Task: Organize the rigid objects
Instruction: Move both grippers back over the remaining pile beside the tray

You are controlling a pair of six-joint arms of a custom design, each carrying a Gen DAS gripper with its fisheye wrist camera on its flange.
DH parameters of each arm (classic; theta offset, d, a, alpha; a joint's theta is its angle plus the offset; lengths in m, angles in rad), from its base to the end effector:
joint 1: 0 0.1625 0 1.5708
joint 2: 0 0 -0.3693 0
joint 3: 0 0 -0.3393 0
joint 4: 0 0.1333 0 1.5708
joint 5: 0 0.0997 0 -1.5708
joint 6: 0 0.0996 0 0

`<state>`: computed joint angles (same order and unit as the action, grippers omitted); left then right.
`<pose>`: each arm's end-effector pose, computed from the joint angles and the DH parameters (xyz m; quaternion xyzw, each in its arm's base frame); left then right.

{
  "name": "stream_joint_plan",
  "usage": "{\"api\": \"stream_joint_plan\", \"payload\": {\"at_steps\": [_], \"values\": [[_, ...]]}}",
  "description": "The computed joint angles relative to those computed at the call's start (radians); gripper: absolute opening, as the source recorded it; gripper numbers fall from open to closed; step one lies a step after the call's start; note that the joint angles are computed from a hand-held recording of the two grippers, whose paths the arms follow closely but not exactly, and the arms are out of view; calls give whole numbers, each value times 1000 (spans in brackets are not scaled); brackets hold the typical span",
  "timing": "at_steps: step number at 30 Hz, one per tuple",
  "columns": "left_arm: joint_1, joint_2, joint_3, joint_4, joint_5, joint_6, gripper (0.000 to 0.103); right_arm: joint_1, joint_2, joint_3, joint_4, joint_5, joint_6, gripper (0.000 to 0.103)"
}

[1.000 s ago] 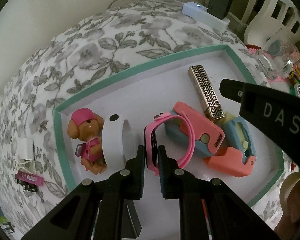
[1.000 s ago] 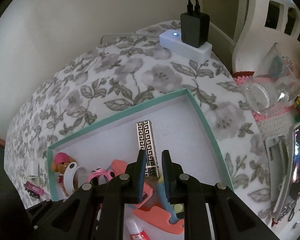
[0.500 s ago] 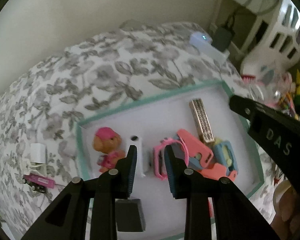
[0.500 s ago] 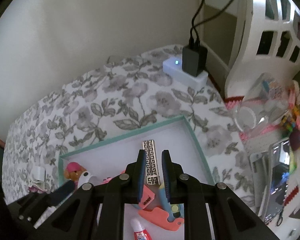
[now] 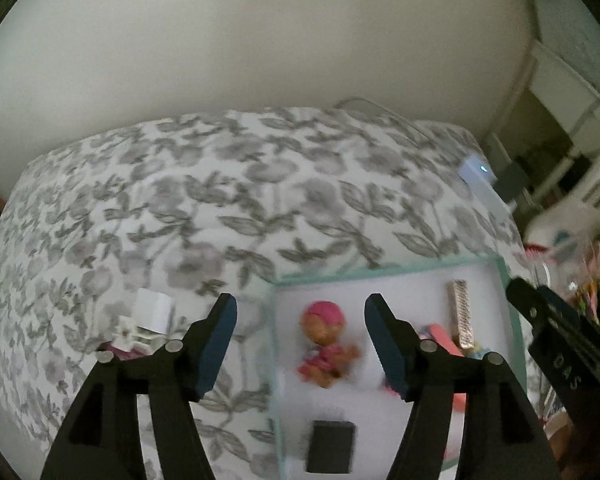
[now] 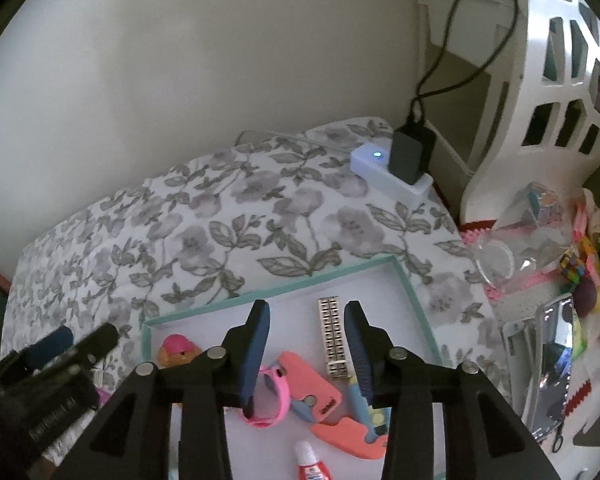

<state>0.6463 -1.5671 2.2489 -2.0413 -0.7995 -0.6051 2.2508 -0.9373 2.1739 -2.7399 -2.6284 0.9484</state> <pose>-0.1552 -0.3710 0.2272 0.1857 0.9034 -0.1885 0.3375 0.3041 -0.3021 0.0841 -0.0986 -0.8574 0.3467 0.3673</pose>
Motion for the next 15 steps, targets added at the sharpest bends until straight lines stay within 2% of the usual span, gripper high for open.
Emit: {"api": "stream_joint_plan", "payload": {"at_steps": [1,3,15], "values": [[9,-9,-3,6,6,-5,76,2,7,-9,11,-1,5,50],[33,-25,-8,12,21,-12,84,7,22,-26,24,-3,11,61],[149,-109,-52,81,117,-10,86,28,120,-135,84,19,-1,73]]}}
